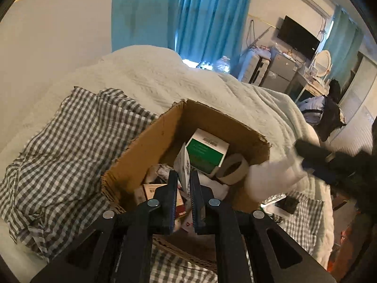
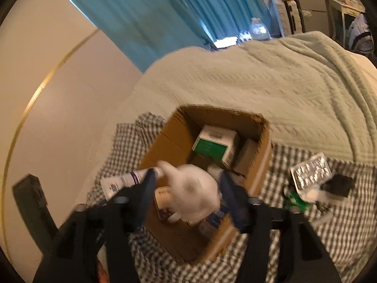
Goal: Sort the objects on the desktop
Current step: 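Carry toy figure and white tube into the cardboard box and release both, then grasp green snack bag with left tool while right tool grasps black cup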
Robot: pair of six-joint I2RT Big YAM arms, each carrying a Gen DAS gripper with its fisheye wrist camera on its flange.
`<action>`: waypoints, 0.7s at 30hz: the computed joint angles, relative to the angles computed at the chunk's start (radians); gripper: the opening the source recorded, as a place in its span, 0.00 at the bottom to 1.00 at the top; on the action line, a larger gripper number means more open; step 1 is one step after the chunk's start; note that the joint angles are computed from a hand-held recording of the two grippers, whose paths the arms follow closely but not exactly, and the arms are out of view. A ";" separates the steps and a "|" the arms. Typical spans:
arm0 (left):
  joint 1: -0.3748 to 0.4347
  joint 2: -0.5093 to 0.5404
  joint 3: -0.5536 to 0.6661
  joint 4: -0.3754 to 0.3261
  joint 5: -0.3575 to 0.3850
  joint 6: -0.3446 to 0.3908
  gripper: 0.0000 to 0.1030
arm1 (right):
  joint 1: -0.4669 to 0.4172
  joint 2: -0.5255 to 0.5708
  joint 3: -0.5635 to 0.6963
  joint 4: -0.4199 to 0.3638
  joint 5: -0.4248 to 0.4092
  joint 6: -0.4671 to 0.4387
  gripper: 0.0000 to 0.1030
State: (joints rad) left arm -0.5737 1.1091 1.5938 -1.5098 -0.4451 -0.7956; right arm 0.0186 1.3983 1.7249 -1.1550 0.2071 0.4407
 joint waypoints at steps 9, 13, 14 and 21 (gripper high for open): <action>-0.119 0.037 0.088 -0.083 -0.084 -0.063 0.80 | -0.041 -0.111 -0.006 -0.078 0.091 0.000 0.69; -0.232 0.072 0.133 -0.119 -0.101 -0.108 0.86 | -0.066 -0.170 -0.003 -0.161 0.179 -0.059 0.69; -0.252 0.081 0.139 -0.127 -0.104 -0.116 0.86 | -0.074 -0.187 -0.006 -0.178 0.197 -0.067 0.69; -0.379 0.167 0.178 -0.129 -0.141 -0.140 0.86 | -0.184 -0.282 -0.052 -0.299 0.257 -0.129 0.69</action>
